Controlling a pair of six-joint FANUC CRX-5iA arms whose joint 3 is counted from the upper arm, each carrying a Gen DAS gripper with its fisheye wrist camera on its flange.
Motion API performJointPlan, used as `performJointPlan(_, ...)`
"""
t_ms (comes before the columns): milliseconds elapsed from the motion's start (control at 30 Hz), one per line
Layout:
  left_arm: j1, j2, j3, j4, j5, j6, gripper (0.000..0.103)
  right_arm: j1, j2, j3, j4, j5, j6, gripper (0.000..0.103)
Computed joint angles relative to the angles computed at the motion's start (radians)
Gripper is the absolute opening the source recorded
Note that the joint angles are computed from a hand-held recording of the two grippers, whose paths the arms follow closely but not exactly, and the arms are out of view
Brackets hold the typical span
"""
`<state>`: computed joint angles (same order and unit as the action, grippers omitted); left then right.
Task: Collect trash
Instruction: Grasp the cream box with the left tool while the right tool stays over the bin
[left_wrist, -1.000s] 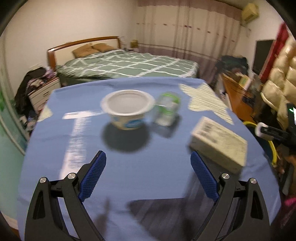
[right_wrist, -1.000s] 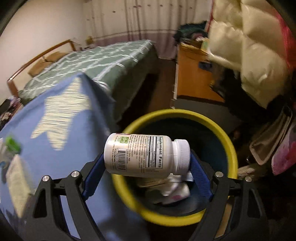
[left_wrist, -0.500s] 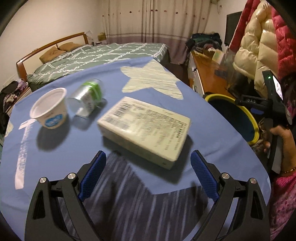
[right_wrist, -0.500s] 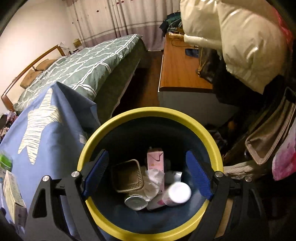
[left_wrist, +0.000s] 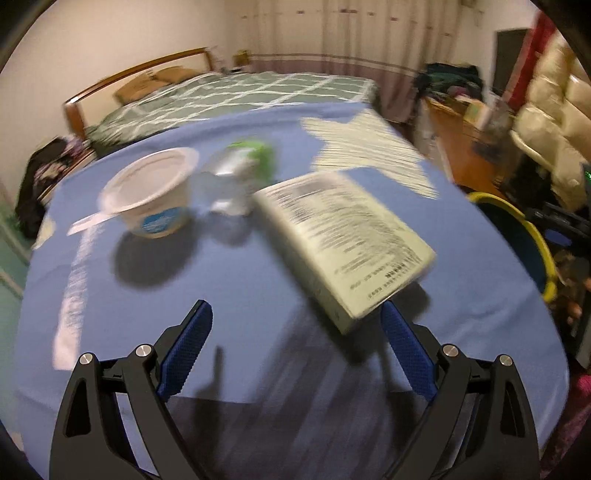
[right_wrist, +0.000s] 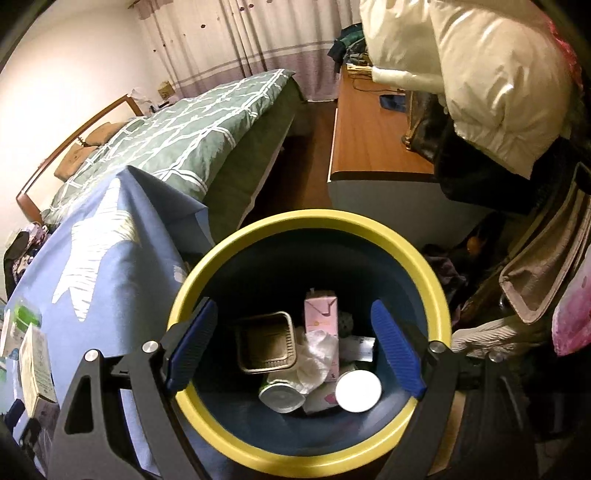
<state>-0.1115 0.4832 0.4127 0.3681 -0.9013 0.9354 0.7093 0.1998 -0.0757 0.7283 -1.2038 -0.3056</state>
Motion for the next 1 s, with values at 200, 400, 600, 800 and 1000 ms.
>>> performJointPlan(200, 0.057, 0.053, 0.103, -0.077, -0.012, 0.137, 0.091, 0.004, 0.022, 0.035, 0.011, -0.002, 0.023, 0.081)
performJointPlan(400, 0.046, 0.071, 0.095, 0.120, -0.066, -0.058, 0.091, 0.007, 0.046, 0.071, 0.015, -0.007, 0.048, 0.081)
performJointPlan(600, -0.003, 0.140, 0.196, 0.109, -0.139, -0.037, 0.091, 0.008, 0.055, 0.084, 0.010, -0.005, 0.063, 0.081)
performJointPlan(800, -0.035, 0.215, 0.336, 0.016, -0.224, 0.067, 0.091, 0.003, 0.050, 0.072, 0.003, 0.017, 0.062, 0.081)
performJointPlan(1000, -0.050, 0.250, 0.390, -0.033, -0.228, 0.114, 0.074, 0.000, 0.041, 0.053, 0.002, 0.035, 0.050, 0.081)
